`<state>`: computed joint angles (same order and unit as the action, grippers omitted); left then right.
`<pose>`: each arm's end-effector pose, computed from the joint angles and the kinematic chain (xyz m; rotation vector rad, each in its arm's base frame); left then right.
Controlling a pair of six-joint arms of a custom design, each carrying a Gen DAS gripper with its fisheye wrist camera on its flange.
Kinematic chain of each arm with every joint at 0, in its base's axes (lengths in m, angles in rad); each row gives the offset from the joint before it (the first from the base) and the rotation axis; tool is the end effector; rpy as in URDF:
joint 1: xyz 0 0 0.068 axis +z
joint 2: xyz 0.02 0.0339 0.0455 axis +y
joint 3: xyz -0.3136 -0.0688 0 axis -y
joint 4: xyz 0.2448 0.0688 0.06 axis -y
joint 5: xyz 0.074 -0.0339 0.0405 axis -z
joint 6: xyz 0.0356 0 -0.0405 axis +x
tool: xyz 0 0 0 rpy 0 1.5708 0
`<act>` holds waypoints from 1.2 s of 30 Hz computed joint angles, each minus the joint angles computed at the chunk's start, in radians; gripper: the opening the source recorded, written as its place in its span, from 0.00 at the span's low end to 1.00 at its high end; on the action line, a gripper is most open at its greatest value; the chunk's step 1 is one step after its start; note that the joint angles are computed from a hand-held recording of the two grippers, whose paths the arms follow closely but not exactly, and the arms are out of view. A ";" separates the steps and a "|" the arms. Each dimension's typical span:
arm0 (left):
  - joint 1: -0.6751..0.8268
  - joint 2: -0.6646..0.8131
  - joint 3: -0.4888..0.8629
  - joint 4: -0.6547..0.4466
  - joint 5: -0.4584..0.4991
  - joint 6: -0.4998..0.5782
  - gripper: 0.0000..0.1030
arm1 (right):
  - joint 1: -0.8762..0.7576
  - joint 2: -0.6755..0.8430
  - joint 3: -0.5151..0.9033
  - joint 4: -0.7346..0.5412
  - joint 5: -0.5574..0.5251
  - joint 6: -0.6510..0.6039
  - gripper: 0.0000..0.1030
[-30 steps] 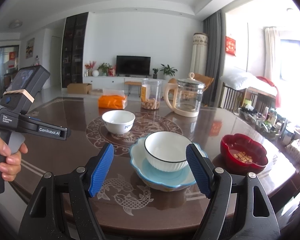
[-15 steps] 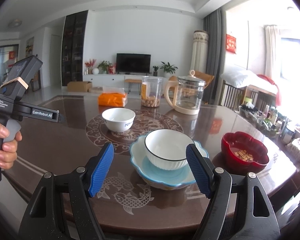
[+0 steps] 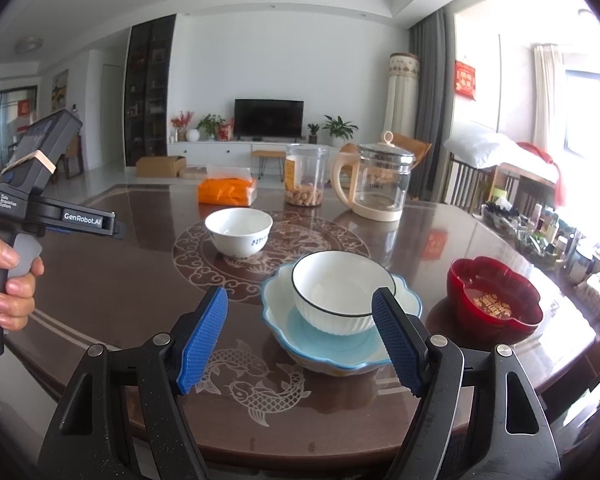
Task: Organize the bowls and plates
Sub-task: 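Grip the small white bowl with blue lettering using the left tool, then carry the small white bowl over the nested bowls and lower it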
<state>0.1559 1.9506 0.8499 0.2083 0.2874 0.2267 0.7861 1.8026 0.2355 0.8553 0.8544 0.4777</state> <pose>0.3656 0.0472 0.1295 0.2090 2.4128 -0.1813 0.1792 0.1414 0.1105 0.1037 2.0167 -0.1913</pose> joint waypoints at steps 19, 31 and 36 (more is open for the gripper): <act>-0.220 0.509 0.920 -0.626 -0.106 -0.082 0.87 | -0.713 0.433 1.198 -1.107 -1.097 0.036 0.75; -0.238 0.721 1.199 -0.821 -0.049 -0.134 0.42 | -0.710 0.706 1.543 -1.312 -1.105 0.029 0.30; -0.257 0.716 1.204 -0.841 -0.011 -0.106 0.13 | -0.695 0.728 1.564 -1.308 -1.100 0.019 0.14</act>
<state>-0.1015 2.6670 2.0535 -0.6325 0.2762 0.1211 0.0907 2.5308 1.7995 -0.4532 -0.2453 0.4968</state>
